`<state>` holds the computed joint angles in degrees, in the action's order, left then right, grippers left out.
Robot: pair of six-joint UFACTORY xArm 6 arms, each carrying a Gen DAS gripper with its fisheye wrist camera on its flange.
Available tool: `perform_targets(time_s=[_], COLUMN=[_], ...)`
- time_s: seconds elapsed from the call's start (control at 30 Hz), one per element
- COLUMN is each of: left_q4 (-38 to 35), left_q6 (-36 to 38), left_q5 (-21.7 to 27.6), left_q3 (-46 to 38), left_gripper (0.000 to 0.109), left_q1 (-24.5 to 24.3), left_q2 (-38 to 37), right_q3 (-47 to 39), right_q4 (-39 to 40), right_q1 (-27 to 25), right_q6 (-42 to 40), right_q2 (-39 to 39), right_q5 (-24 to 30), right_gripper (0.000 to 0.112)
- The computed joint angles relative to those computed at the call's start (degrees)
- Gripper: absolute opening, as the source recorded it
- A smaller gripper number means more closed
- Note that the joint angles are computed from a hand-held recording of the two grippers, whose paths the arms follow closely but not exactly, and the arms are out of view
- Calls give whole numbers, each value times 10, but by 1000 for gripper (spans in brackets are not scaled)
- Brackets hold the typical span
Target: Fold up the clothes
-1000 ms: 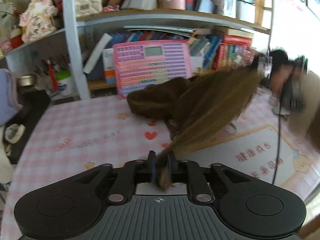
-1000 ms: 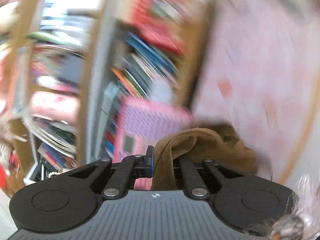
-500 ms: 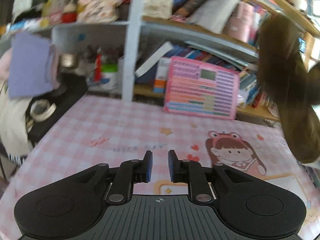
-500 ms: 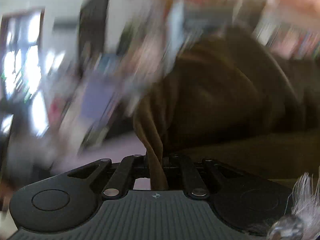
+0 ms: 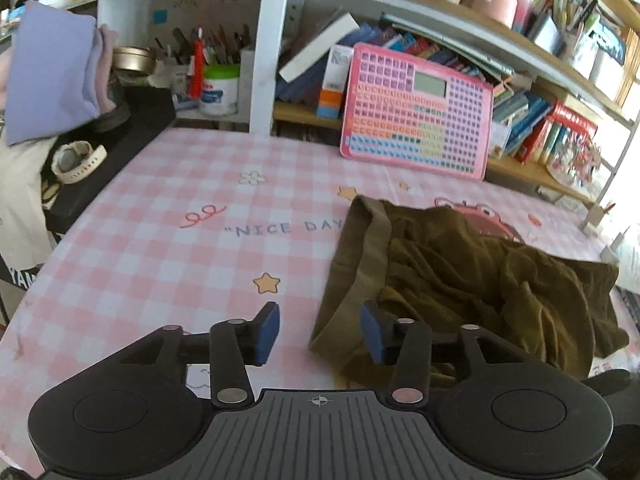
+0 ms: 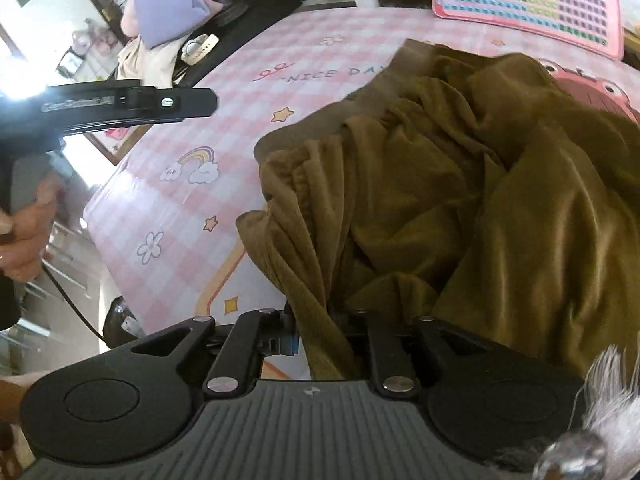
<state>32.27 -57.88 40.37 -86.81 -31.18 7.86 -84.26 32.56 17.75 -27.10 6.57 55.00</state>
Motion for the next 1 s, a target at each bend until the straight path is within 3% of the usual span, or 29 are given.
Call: perform_targets(time_s=[0.2, 0.33, 0.47, 0.57, 0.63, 0.77, 0.87, 1.0], left_q4=[-64, -105, -178, -230, -240, -263, -263, -163], left_q6=[78, 144, 240, 291, 299, 319, 302, 179], left_q5=[4, -36, -53, -2, 33, -6, -62, -131], left_q3=[-29, -48, -113, -198, -241, -222, -177, -84], left_gripper=[51, 51, 50, 48, 45, 2, 2, 2], left_q1=[9, 18, 29, 33, 32, 30, 32, 46], left_q2=[37, 66, 126, 188, 218, 211, 178, 96], right_q3=[23, 43, 63, 102, 128, 176, 194, 194], right_q4=[-17, -2, 17, -17, -80, -249, -327, -376], right_q1=[5, 0, -14, -20, -22, -35, -47, -56], right_q6=[28, 40, 83, 171, 258, 462, 566, 632], right_q2=[-16, -40, -69, -102, -121, -153, -164, -163], right_q5=[-19, -28, -51, -115, -156, -197, -197, -193], right_gripper=[15, 34, 43, 43, 43, 43, 43, 44])
